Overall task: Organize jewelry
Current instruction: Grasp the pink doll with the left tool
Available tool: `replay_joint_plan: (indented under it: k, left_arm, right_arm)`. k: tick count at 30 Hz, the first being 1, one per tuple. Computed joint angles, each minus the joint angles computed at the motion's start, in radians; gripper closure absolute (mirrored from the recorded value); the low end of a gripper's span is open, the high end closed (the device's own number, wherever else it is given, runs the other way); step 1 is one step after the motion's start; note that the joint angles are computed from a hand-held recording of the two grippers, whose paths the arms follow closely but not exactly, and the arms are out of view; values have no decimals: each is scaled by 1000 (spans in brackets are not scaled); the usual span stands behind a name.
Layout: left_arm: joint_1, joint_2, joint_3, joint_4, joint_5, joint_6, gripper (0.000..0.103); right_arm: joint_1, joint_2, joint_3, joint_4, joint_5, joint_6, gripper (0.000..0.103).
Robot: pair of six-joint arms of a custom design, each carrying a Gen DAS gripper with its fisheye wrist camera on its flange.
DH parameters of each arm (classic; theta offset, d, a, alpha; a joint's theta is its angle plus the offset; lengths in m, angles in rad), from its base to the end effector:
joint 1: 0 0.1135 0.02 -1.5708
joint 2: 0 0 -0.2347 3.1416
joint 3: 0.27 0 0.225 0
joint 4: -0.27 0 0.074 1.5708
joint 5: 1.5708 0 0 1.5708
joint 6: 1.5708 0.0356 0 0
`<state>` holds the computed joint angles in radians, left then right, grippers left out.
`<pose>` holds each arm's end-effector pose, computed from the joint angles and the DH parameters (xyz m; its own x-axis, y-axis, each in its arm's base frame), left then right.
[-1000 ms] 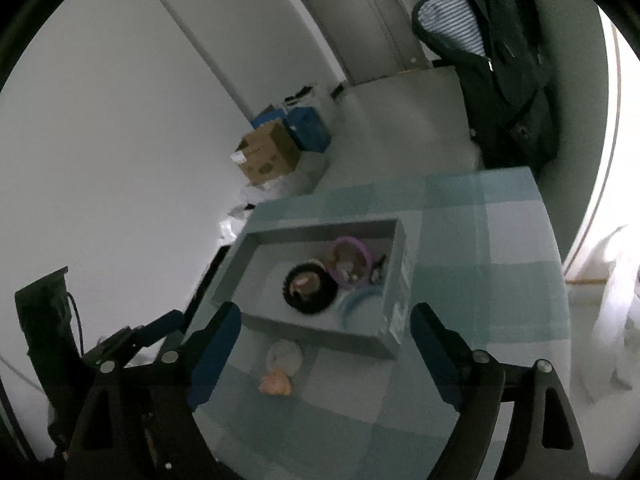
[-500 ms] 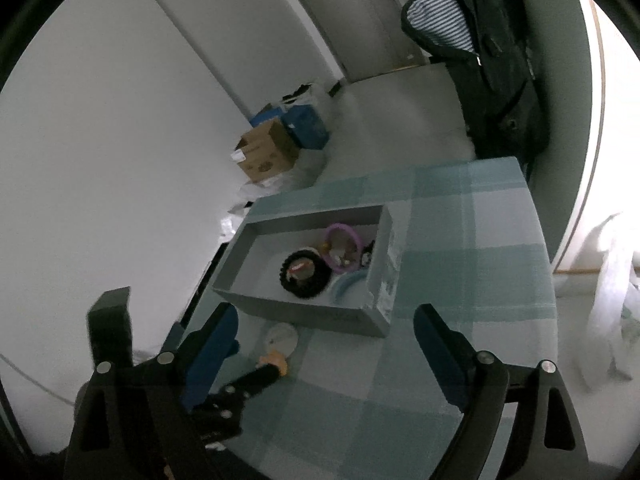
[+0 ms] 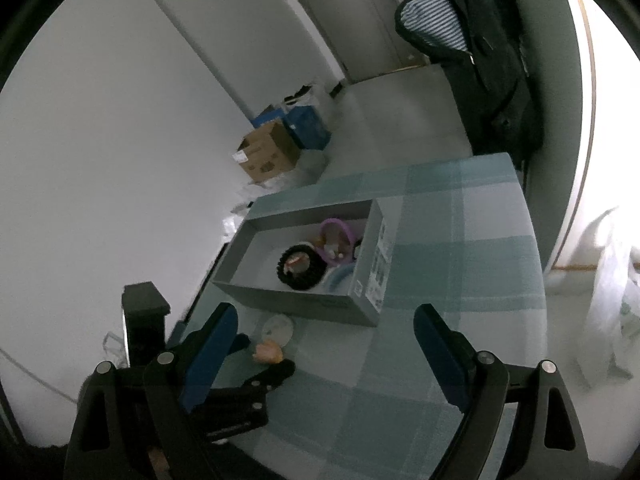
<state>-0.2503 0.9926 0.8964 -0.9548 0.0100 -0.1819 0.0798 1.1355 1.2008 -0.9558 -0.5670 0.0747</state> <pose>0.1625 -0.0419 0.2538 -0.8727 0.0364 -0.4869 0.0962 0.9905 -0.0984 0.1968 0.0349 0.3195 -0.8029 -0.0010 -0.5961 -0.3450 0.8163 0.4633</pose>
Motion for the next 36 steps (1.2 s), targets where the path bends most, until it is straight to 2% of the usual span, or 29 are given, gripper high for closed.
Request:
replay_joint_plan:
  k: [3,5,8,10,13,20,24,29,36]
  left_arm:
    - [40,1,2,2,45,14,35]
    - [57,13,10,3,43,27,52]
    - [57,25,16,0,43,32,72]
    - [78,34,28,-13,81,43,80]
    - [109,43,38,-23,130,61,80]
    - [124,-3,99,-69,156,111,80]
    - [278,-59,171,-117,286,178,80]
    - [359,-83,216,-128,266,210,80]
    - [517,-41,246,-105,402,270,80]
  right_arm:
    - [-11,-2,3,2,-14,-1,13]
    - [-6,-2,3,3,-10,2,13]
    - [-1,-1,3,3,-10,3,13]
    - [3,-2,2,3,-6,3,13]
    - [2,-5,-4,4,-4,3,13]
    - [34,-5,-38,15,29,8,13]
    - [61,-19,-74,33,47,11,13]
    - [138,-9,-111,51,71,19,13]
    - [286,20,-136,112,125,58,13]
